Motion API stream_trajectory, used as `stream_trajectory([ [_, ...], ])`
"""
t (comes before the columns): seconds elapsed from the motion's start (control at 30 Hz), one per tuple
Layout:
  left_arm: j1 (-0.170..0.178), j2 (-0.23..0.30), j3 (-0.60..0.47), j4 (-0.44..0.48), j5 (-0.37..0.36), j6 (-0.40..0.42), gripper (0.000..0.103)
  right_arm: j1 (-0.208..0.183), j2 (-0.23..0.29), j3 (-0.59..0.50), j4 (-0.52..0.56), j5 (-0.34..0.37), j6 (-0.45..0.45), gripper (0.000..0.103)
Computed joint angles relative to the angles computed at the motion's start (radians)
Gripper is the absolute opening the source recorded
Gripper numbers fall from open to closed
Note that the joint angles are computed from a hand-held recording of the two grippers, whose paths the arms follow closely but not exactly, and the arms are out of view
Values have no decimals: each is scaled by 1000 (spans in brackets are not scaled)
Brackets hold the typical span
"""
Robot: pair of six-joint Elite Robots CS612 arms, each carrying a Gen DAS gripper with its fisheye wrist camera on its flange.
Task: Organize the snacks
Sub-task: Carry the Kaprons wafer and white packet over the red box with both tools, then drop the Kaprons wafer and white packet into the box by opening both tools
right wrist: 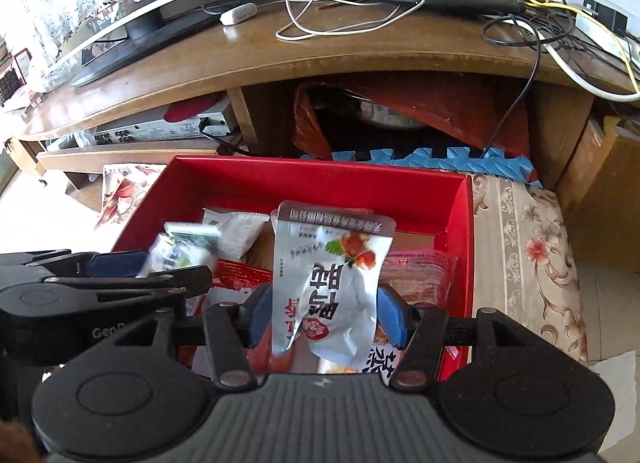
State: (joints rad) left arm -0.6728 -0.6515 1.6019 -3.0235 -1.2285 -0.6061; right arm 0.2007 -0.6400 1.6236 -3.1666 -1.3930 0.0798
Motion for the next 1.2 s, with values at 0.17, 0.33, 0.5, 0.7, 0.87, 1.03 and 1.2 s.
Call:
stream_trajectory([
  [0.17,-5,-12,14,-13,24,7,71,-7,-9,10,-6,28,17,57],
  [0.33,-7,-24,33,-39,30,2,78,-10,-19,25,-22,39,27,60],
  [0.5,-15,-35,57,-68,42,-2,84,-9,-34,50,-48,21,39,60],
  [0.7,-34,-51,98,-85,53,-5,89,-11,-62,102,-72,29,49,61],
  [0.87,-50,-66,140,-109,75,-35,93,-14,-86,158,-96,33,59,61],
  [1.03,-79,-79,185,-141,145,-48,103,-20,-107,209,-126,45,75,61],
  [1.2,-98,-90,227,-160,179,-83,103,-19,-125,256,-147,53,78,61],
])
